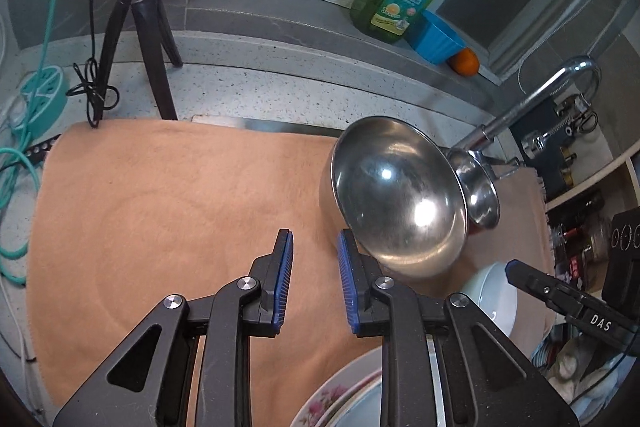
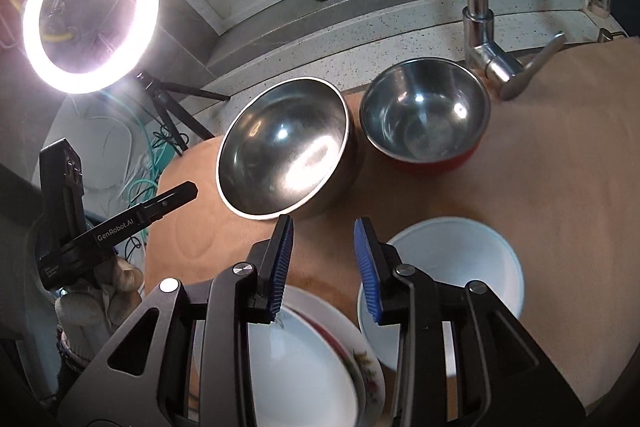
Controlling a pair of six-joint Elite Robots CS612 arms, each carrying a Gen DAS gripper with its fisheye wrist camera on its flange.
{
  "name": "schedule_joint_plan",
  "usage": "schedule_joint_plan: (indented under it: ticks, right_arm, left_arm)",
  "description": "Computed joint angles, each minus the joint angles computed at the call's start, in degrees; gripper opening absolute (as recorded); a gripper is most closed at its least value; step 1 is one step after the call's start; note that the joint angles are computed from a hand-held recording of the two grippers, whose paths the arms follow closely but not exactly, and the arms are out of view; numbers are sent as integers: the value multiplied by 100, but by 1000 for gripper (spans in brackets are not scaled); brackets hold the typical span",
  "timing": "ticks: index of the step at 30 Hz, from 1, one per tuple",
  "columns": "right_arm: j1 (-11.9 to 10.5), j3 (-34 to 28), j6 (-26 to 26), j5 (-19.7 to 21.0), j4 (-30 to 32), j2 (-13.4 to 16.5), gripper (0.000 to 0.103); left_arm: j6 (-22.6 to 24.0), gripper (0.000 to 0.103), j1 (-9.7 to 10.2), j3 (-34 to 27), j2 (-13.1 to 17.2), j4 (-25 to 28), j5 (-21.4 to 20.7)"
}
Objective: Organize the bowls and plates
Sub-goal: 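Move the left tool to the large steel bowl rim and grip it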
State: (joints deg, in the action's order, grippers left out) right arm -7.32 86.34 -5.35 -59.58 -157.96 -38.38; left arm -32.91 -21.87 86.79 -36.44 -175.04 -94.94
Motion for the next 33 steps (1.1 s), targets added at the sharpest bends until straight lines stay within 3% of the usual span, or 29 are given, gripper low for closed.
schedule_joint_plan:
  ticks: [9,20,27,29,33]
  right_arm:
    - [96,-513,221,-251,303,318,33]
    - [133,-859,228,-320,712,529,33]
    - [178,-959,90,-323,879,567,18]
    - [190,-947,60,-355,839,557,18]
    - [205,-947,8,-398,879,535,18]
  left_arm:
    - [-207,23,86,-364,189,101,-181]
    - [-93,23,112,-748,395,594,-336]
    - [-80,21,126,-866,484,649,-508]
    - [-60,14,129,-887,501,649,-575]
    - [-78,13,113,-881,488,674,-527]
